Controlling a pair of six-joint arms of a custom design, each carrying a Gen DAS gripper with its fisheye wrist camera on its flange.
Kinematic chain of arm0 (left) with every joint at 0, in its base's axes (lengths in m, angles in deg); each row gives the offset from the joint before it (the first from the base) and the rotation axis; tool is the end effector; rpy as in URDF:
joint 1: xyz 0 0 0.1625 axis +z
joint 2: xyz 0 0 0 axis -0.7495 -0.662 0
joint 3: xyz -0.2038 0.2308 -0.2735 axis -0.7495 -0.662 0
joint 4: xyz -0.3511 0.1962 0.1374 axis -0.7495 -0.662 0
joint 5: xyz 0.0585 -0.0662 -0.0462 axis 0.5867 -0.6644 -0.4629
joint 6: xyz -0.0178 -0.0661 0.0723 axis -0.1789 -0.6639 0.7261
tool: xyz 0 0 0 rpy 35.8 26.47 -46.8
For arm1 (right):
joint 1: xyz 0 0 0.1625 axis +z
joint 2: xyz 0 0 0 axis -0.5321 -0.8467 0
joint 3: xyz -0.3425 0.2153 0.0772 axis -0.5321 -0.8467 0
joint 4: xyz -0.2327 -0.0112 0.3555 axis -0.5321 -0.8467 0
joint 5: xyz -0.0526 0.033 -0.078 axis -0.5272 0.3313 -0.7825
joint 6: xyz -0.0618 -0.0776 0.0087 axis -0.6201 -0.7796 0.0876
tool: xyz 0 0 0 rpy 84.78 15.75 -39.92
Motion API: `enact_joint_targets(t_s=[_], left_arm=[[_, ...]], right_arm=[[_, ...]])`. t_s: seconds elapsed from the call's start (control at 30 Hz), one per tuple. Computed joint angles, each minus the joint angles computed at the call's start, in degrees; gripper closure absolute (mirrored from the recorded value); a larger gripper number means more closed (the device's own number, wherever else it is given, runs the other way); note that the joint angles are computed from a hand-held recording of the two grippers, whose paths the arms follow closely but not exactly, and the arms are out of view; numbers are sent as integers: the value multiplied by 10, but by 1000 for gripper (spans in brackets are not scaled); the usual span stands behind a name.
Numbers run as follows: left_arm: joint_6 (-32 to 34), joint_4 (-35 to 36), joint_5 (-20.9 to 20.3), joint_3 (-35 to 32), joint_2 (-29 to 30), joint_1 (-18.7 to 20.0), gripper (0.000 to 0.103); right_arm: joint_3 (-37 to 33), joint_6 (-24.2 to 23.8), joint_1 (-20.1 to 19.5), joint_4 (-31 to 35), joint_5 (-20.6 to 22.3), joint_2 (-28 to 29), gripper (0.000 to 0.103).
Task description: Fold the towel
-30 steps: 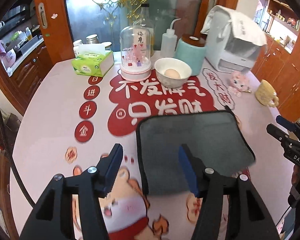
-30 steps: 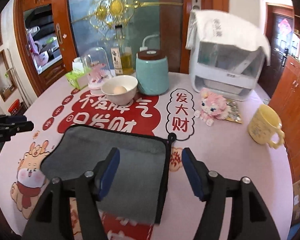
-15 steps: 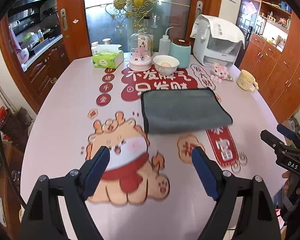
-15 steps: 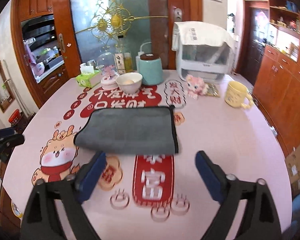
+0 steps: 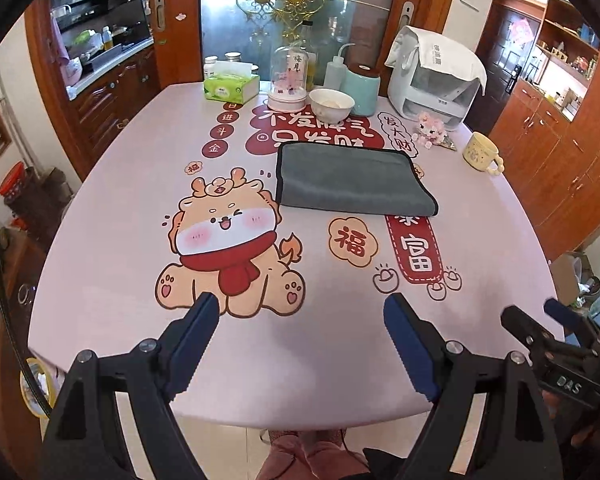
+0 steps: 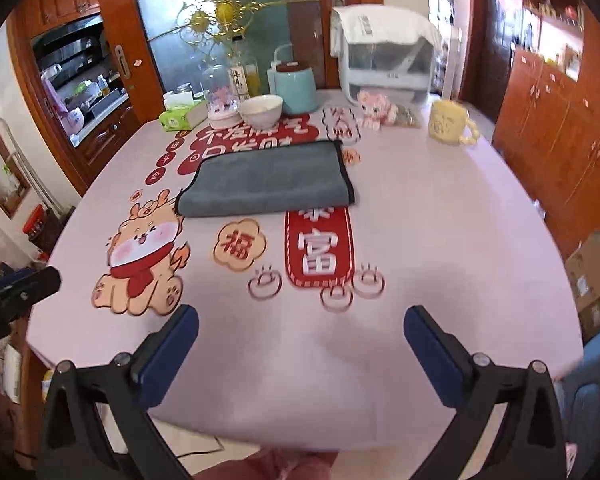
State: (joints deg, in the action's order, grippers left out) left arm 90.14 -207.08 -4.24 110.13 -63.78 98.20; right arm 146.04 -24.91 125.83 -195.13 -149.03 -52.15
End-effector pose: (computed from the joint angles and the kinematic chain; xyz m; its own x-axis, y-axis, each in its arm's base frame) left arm -0.4124 -0.7699 0.0679 -0.6794 0.5267 -0.5109 0.6654 0.7358 -0.1263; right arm 0.0971 -0.6364 0.3502 -0.6645 0.5224 0.5344 -0.0706 0.6681 -0.7408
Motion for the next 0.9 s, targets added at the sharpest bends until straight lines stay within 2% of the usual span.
enact_joint_targets(t_s=[0.07, 0.1, 0.2, 0.33, 0.53, 0.73, 0.9], left_arm=[[-13, 8, -20, 3, -5, -4, 19], [-21, 13, -17, 2, -4, -7, 19], [-28, 4, 14, 16, -11, -23, 19], [-18, -19, 8, 40, -29, -36, 19], [4, -74, 15, 83, -50, -49, 15], [10, -108, 3, 122, -66, -50, 9], [11, -140, 12, 141, -71, -54, 8]], right_arm=[[12, 34, 6, 25, 0, -19, 0], [20, 37, 10, 26, 3, -29, 0], [30, 32, 19, 29, 6, -47, 0], [40, 35, 32, 37, 30, -70, 0], [44, 8, 52, 23, 43, -77, 0], [54, 9, 54, 12, 50, -72, 0], [60, 6, 59, -3, 31, -67, 0]])
